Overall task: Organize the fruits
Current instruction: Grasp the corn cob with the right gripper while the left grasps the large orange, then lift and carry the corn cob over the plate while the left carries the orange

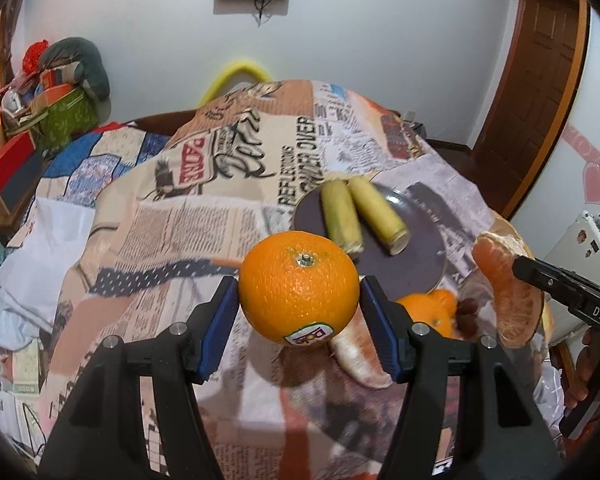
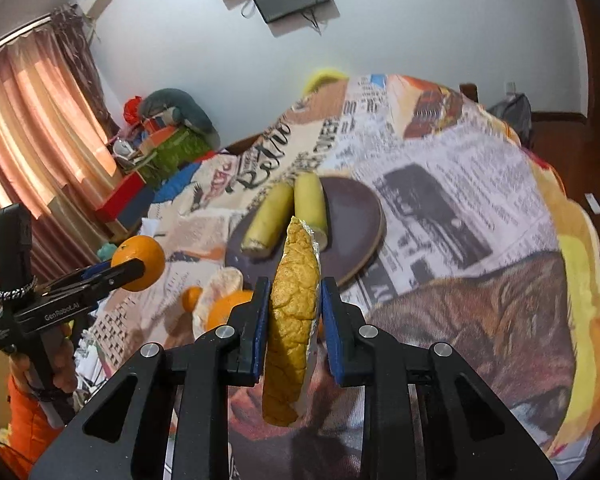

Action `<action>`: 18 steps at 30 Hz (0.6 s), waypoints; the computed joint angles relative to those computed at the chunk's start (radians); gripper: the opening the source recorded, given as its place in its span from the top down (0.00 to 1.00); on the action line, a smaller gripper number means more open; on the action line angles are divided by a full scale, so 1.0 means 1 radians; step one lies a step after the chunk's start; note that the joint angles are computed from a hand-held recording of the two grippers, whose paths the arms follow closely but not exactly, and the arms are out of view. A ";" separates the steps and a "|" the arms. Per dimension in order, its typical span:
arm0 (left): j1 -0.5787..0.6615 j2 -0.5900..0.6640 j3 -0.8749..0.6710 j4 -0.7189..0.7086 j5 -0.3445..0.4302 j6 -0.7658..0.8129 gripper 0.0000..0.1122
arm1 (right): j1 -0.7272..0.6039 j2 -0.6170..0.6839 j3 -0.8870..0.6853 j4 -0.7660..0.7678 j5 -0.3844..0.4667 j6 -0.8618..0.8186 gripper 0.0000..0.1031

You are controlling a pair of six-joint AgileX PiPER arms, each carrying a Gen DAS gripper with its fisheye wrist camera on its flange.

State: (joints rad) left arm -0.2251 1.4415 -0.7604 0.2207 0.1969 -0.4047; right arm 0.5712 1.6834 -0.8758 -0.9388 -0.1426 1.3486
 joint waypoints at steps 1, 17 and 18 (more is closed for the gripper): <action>-0.007 0.004 -0.010 0.008 0.003 -0.009 0.45 | -0.003 -0.003 -0.006 -0.007 0.000 0.000 0.78; -0.068 0.160 -0.208 0.030 0.024 -0.029 0.46 | -0.057 0.060 -0.121 -0.056 0.006 -0.038 0.78; -0.062 0.184 -0.228 0.015 0.026 -0.011 0.47 | -0.063 0.071 -0.132 -0.093 0.003 -0.003 0.78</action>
State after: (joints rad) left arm -0.2868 1.6252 -0.9889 0.2356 0.2232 -0.4155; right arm 0.5086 1.7539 -1.0075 -1.0318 -0.1394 1.3452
